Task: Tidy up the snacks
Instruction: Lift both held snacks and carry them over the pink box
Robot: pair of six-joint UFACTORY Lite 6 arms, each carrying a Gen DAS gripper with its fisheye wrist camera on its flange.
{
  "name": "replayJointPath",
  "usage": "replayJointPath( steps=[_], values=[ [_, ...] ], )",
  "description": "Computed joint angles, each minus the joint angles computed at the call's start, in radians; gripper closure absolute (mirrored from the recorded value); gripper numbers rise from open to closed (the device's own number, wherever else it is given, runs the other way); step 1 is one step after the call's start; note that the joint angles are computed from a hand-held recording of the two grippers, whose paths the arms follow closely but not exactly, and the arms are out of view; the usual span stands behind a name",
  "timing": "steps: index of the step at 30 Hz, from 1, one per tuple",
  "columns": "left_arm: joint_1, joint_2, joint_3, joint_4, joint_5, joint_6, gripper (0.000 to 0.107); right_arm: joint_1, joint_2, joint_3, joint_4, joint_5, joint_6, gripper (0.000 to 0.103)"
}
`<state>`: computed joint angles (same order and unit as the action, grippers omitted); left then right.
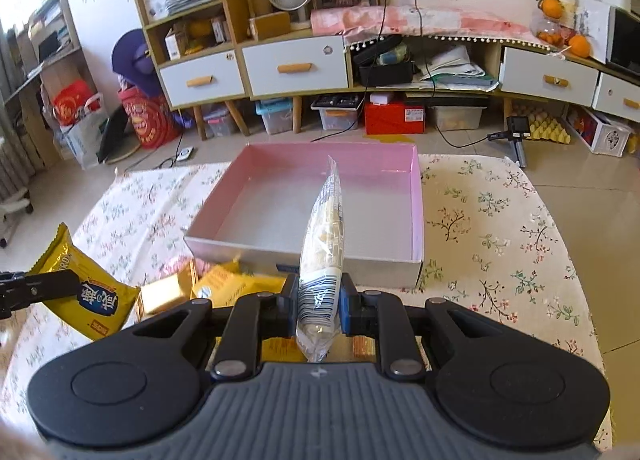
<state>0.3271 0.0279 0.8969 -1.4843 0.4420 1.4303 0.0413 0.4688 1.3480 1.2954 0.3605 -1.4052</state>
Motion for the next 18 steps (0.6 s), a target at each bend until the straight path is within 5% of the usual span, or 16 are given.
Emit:
replayJointPath(
  steps=[9,18],
  values=[
    [-0.18,0.25,0.28,-0.046,-0.18,-0.02,0.088,0.031,0.126,0.189,-0.18,0.001,0.25,0.086],
    [-0.251,0.617,0.696,0.484,-0.249,-0.558,0.088,0.056,0.422,0.592,-0.531,0.013,0.623,0.086]
  ],
)
